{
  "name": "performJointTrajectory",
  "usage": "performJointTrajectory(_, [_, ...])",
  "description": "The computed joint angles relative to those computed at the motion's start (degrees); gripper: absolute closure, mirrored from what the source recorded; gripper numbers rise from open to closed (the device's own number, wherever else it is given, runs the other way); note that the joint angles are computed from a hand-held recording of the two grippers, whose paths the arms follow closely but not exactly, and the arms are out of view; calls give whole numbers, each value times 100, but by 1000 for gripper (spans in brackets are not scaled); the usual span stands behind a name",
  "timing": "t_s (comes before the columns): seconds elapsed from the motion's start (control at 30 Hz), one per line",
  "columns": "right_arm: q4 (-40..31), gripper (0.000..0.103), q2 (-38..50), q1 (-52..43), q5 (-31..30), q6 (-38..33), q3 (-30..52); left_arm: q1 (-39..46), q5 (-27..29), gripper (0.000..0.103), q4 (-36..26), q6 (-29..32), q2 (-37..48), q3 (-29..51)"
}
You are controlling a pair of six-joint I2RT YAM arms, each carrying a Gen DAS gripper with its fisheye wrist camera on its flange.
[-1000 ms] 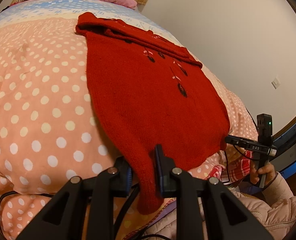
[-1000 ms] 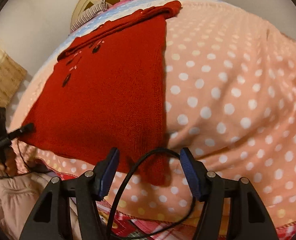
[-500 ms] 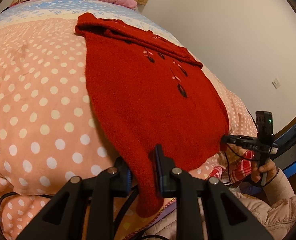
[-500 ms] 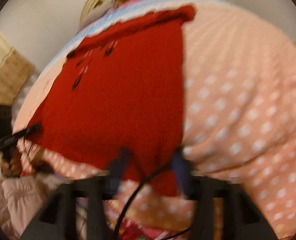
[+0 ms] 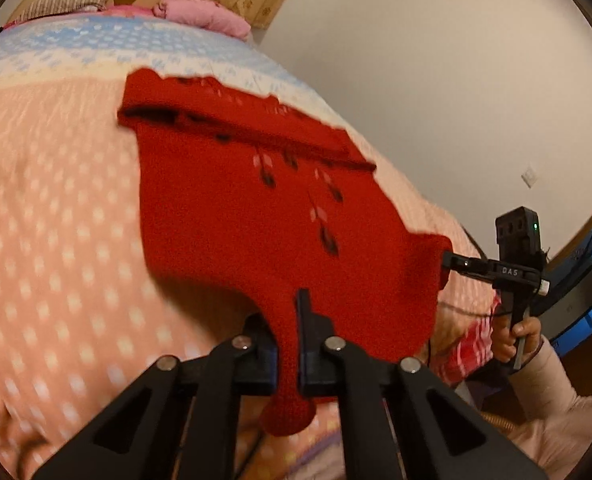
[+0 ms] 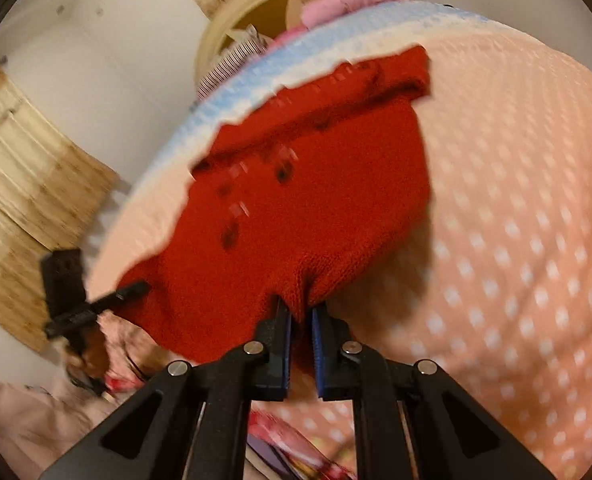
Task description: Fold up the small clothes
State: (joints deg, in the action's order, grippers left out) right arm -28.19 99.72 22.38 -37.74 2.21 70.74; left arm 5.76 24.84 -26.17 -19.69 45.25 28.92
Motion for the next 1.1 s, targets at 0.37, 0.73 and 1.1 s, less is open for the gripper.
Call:
performJointTrajectory(0.37, [475, 95, 1889, -19, 418, 1714, 2171, 1407, 518, 78, 260, 584, 2138, 1340])
performJointTrajectory(0.73, [627, 93, 2155, -90, 511, 1956, 2199, 1782, 227, 55, 46, 2404, 1798, 1031])
performJointTrajectory(1.1, [262, 93, 2405, 2, 660, 1894, 2694, 1034, -714, 55, -1, 3687, 2675, 1483])
